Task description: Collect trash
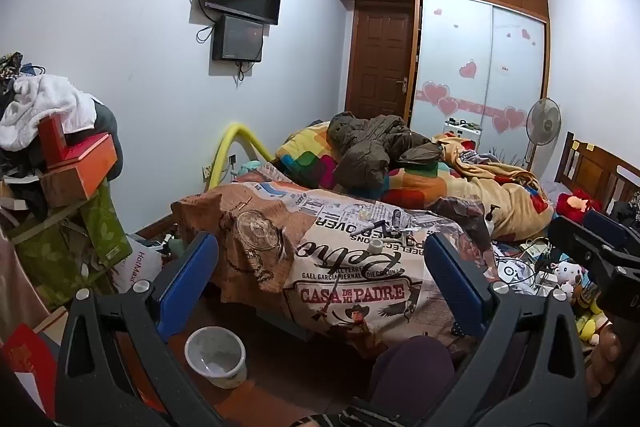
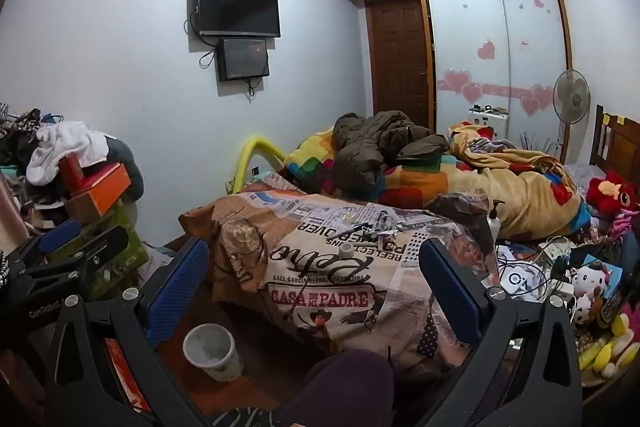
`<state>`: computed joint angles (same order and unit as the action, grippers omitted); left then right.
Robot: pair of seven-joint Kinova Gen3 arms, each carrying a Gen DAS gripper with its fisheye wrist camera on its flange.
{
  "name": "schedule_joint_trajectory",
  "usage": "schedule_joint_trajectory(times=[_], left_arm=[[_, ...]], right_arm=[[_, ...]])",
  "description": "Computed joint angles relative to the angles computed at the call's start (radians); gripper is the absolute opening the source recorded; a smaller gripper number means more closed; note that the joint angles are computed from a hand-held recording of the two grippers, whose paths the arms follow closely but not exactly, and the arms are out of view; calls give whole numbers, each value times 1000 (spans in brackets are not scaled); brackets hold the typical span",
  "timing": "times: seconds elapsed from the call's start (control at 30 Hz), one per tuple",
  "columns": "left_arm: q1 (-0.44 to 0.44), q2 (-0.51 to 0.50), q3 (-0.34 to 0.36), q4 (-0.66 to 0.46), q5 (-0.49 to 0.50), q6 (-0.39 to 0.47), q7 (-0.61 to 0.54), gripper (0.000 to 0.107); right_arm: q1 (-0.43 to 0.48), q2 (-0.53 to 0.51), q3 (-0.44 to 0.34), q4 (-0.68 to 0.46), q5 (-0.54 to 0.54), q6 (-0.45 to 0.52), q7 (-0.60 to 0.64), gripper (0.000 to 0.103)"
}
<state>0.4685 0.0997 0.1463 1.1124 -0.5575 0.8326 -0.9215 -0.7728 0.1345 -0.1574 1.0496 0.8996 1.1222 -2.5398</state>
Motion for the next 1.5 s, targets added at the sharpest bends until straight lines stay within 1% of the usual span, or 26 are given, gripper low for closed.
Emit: schedule_joint_trajectory(times=[0.13,0.17,0.27,0.4,0.43,0.57,0.77,1.5], left_arm=[[1,2,0,-1,-2,0,-4,103],[0,3,0,-3,1,1,-5,103],[3,0,-2,6,-13,-9,11,103],[-3,-1,-1,6,-1,-12,1,103],[-4,-2,0,6,1,-12,-3,103],[-7,-7,3,9,6,-7,-10,103],[-1,-8,6,16,-11,-10,2,103],[1,-6,6,0,-5,2,-6,103]], right_arm=[[-10,4,5,-4,8,8,-5,103],[-2,6,0,-13,-6,10,7,103],[-9,8,4,-12,2,11,0,103],[-19,7,8,-8,12,13,-13,103],[-5,8,0,-16,-6,10,4,103],[-16,10,5,-19,-1,15,1,103],[-7,6,6,-16,-14,9,7,103],[-2,-3,-3,0,-11,1,-4,103]])
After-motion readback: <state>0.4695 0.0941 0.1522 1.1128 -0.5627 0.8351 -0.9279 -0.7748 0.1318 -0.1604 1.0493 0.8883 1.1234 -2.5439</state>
